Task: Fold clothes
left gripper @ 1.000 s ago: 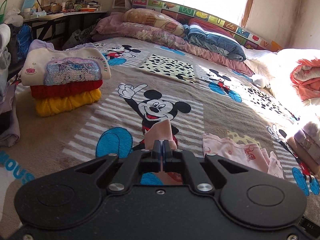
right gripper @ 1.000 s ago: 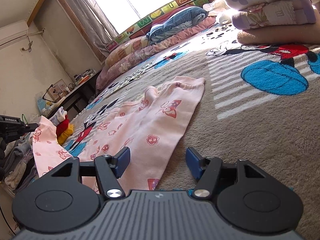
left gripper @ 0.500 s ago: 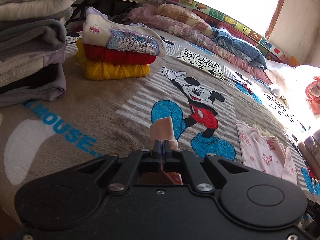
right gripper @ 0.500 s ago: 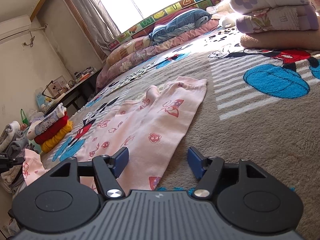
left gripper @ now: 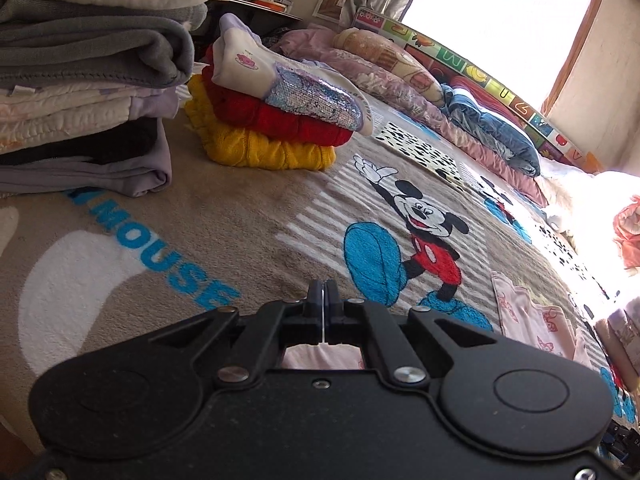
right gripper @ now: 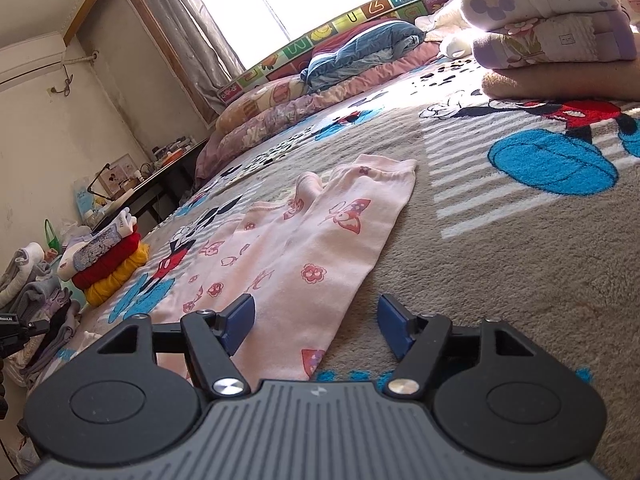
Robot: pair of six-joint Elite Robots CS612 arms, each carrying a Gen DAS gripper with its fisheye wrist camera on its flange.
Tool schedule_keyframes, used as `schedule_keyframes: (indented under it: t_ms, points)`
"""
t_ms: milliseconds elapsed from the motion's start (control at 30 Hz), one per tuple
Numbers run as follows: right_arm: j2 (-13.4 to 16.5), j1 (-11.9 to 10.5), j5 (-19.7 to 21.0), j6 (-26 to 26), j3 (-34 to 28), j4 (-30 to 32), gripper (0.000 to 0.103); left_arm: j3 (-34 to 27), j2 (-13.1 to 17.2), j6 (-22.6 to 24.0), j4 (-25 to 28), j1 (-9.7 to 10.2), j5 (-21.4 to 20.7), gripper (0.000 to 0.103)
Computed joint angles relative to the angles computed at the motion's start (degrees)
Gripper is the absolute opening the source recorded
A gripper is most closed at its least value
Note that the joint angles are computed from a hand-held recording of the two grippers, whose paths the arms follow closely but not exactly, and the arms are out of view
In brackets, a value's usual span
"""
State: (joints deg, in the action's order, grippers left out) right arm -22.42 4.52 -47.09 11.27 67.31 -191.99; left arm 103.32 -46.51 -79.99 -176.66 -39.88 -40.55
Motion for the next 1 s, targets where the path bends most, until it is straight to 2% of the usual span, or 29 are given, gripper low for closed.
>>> schedule_keyframes:
  t_ms: [33,100,167,200,300,433,500,567,600,767,900,1000]
  points:
    - [-0.01,0.03,-0.07,-0.13,0.03,-0.05,0.069,0.18,-0.12,-2.12,1.10,0.06,-0.26,0.000]
    - [-0.01,0.08,-0.19,-0.36,0.07,-0.15,0.069,0.97,0.25,-5.40,-0.72,0.21,-1.42,0.014]
    - [0.05,0.07,-0.13,-0.33,0.03,-0.33,0.070,1.57,0.79,-9.05,-1.89,0.07,-1.81,0.046]
    - [0.08,0.06,-0.07,-0.25,0.02,-0.43,0.070,1.68,1.05,-10.39,-1.95,-0.01,-2.06,0.048]
    - [0.27,0.00,0.25,0.22,-0.11,-0.87,0.071,2.20,2.21,-13.54,-4.80,-0.35,-2.29,0.048]
    - [0.73,-0.11,1.08,0.94,-0.60,-1.55,0.073,1.88,4.40,-12.92,-11.15,-0.87,0.44,0.048]
    - [0.84,-0.10,1.20,0.80,-0.73,-1.66,0.074,1.28,5.29,-11.41,-13.15,-0.75,0.75,0.037]
    - [0.88,-0.04,1.17,0.40,-0.79,-1.59,0.075,0.68,6.12,-10.23,-14.78,-0.60,0.67,0.008]
    - [0.88,-0.01,1.15,0.14,-0.83,-1.45,0.075,0.52,6.43,-10.26,-14.92,-0.72,1.23,0.004]
    - [0.91,0.05,1.11,-0.37,-0.91,-1.24,0.076,0.69,5.97,-11.16,-11.97,-1.35,5.59,0.004]
    - [0.99,-0.01,1.40,-0.19,-1.00,-1.24,0.076,1.28,6.21,-9.97,-13.90,-0.69,2.67,0.004]
    - [0.97,-0.04,1.49,-0.05,-0.98,-1.23,0.076,1.67,6.26,-11.25,-13.96,-0.69,2.54,0.009]
